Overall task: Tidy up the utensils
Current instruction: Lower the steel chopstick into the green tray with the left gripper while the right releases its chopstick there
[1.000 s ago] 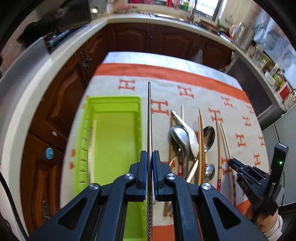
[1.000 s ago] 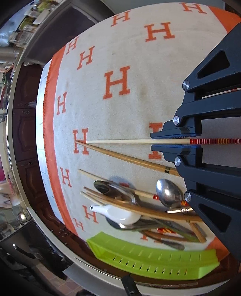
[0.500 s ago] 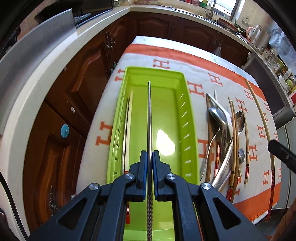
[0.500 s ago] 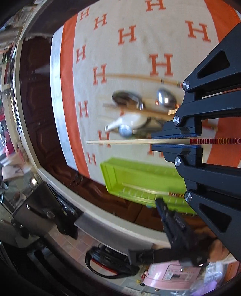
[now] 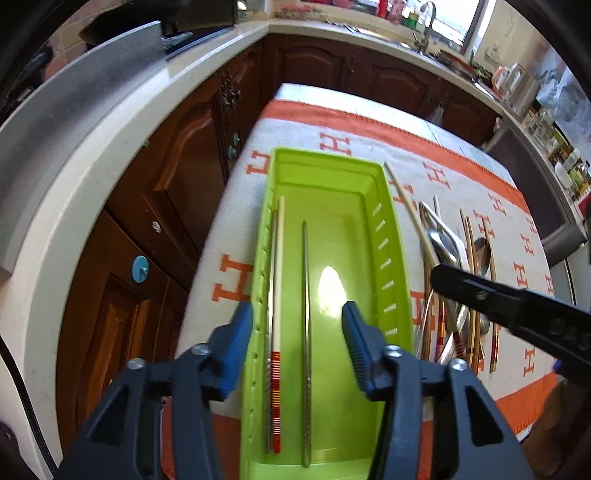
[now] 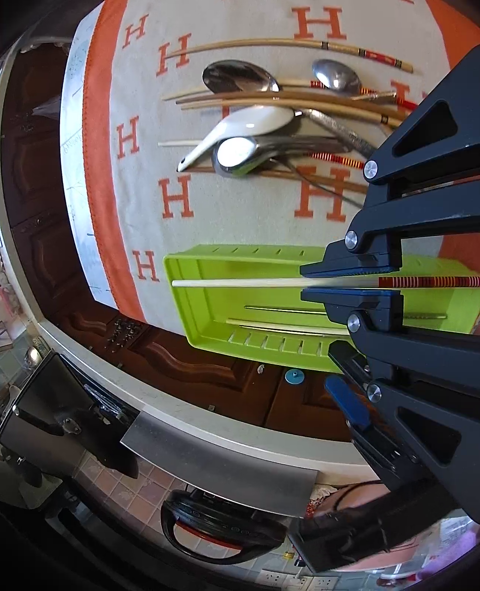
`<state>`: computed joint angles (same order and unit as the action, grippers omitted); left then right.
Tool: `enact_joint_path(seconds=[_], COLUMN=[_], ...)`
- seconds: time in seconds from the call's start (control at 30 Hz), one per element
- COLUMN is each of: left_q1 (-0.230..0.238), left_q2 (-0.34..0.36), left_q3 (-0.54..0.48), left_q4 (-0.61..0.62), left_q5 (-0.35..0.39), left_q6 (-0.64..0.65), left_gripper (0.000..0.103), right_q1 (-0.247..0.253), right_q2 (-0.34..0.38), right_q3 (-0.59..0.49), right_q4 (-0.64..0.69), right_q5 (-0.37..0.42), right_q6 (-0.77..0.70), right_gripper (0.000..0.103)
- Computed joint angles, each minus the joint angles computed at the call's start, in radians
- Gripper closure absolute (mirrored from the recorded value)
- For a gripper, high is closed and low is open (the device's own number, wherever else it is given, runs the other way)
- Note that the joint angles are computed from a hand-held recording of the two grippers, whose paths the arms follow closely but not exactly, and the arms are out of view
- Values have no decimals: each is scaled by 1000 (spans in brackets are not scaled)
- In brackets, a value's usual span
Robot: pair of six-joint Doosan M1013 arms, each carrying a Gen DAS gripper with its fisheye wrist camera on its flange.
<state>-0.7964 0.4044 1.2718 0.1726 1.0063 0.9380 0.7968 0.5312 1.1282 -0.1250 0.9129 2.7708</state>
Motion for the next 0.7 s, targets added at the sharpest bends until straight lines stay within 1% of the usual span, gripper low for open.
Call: enact_joint_path(seconds=[0.1,0.17,0.23,0.33,0.4,0.43,0.5,0.53,0.57,0.6,0.7], left_q1=[-3,-5,-9,-15,-12,-11,-8,-6,-5,-4,0], left_q2=[-11,-19,-29,-39,-44,-47,-49,-50,-51,-52,-53], left_q3=[6,11,20,28,34,37,40,41,43,45,48], left_q4=[44,70,109,178,199,202,212,215,219,220,207], left_q5=[-3,-1,-2,15,23,25,35,38,40,41,40], left_q6=[-25,-43,-72,-118,-144,-151,-171,-179,-187,-192,-191], left_gripper=[53,45,40,37,31,27,20,15,11,10,7], right_q1=[0,-2,-1,0,1,2,7,11,18,24,31], right_q2=[26,40,52,56,65,68,77,76,77,78,74], right_q3=[-33,-48,-65,-66,-79,-82,-96,-97,-102,-106,-107], right_q4=[0,7,12,30,45,48,43,31,3,-23,-43], right_q5=[21,29,44,55,68,70,85,89,97,107,121], right_q6=[-5,-13,-25,-43,-61,-67,-83,-82,-74,-66,-76], right_gripper=[98,97,97,97,96,94,80,69,64,64,64])
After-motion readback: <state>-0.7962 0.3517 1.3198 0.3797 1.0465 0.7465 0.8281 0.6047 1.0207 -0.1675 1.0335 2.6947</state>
